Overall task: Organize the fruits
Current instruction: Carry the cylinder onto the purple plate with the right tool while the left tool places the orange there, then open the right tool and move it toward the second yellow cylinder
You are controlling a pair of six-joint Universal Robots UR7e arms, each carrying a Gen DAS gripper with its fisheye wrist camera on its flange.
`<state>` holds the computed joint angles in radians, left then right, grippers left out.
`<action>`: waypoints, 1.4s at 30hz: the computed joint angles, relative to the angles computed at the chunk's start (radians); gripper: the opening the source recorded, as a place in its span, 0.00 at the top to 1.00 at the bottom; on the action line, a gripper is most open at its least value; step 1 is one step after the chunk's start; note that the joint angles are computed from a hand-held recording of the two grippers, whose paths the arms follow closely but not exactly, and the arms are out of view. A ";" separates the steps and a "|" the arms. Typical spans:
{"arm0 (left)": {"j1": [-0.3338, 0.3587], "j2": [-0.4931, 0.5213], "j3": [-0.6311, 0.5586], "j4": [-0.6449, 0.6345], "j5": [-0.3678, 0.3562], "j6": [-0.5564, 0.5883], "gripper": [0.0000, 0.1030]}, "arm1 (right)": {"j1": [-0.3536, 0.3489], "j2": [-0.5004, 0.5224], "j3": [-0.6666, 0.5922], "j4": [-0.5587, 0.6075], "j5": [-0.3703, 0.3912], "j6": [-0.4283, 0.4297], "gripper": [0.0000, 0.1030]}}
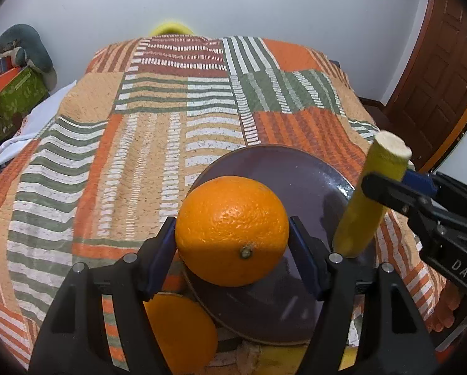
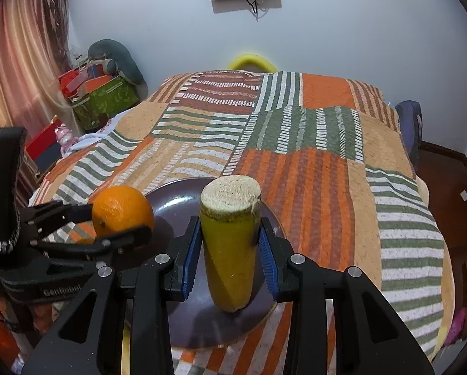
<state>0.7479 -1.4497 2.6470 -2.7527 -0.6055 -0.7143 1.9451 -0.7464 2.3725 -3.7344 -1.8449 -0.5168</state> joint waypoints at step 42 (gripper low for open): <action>-0.470 -0.649 0.020 1.234 0.008 -0.756 0.15 | 0.102 -0.066 0.151 -0.036 -0.059 0.046 0.57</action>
